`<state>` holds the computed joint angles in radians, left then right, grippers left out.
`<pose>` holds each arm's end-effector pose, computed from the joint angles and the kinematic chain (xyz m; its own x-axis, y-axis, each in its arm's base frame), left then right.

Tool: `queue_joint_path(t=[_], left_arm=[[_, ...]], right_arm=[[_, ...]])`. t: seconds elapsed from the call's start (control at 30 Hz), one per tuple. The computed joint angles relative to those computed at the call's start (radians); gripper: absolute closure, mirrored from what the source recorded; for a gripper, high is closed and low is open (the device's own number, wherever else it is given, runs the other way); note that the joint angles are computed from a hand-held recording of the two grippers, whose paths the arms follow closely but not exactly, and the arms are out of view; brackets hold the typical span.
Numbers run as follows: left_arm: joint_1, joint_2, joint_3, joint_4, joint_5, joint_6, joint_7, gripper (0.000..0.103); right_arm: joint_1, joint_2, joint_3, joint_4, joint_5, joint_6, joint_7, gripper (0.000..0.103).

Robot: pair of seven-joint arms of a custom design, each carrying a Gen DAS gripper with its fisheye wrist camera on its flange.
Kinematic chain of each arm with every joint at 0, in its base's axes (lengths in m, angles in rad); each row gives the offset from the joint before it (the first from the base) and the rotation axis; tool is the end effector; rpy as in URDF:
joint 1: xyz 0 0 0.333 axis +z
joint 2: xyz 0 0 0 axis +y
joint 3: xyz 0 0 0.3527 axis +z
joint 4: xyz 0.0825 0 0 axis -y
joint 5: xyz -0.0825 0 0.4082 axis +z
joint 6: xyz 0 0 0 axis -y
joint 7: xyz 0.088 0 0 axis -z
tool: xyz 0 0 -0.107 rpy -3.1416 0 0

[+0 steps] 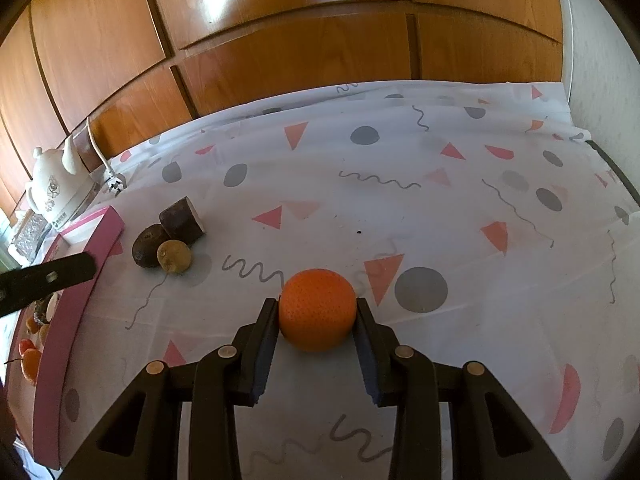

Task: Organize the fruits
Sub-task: 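Grasp the dark round root disc with the left tool while the right tool holds the orange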

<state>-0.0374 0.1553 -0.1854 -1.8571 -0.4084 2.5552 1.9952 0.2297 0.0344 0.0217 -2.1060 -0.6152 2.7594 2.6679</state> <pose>0.6562 -0.1359 0.5231 -0.3936 -0.9040 0.1672 -0.7889 0.2388 -0.5662 0.5872 0.1756 0.4895 -0.2742 -0.9469 -0.1678 -0.7077 0.3169 -0.6315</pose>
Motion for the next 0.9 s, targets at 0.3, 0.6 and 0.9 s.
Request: queue_joint_path(t=[0.3,0.6,0.9], left_arm=[[-0.033,0.092,0.007,0.068,0.196,0.013,-0.147,0.058],[-0.039,0.153,-0.007,0.141,0.238,-0.013,-0.165,0.047],[-0.022,0.146,-0.030,0.117,0.211,0.003,-0.109,0.057]], right_arm=[[-0.006,-0.006,-0.002,-0.019,0.011,0.039,0.008,0.066],[-0.010,-0.008,-0.002,-0.028,0.012,0.058,0.017,0.066],[-0.011,-0.008,-0.002,-0.028,0.013,0.059,0.016,0.066]])
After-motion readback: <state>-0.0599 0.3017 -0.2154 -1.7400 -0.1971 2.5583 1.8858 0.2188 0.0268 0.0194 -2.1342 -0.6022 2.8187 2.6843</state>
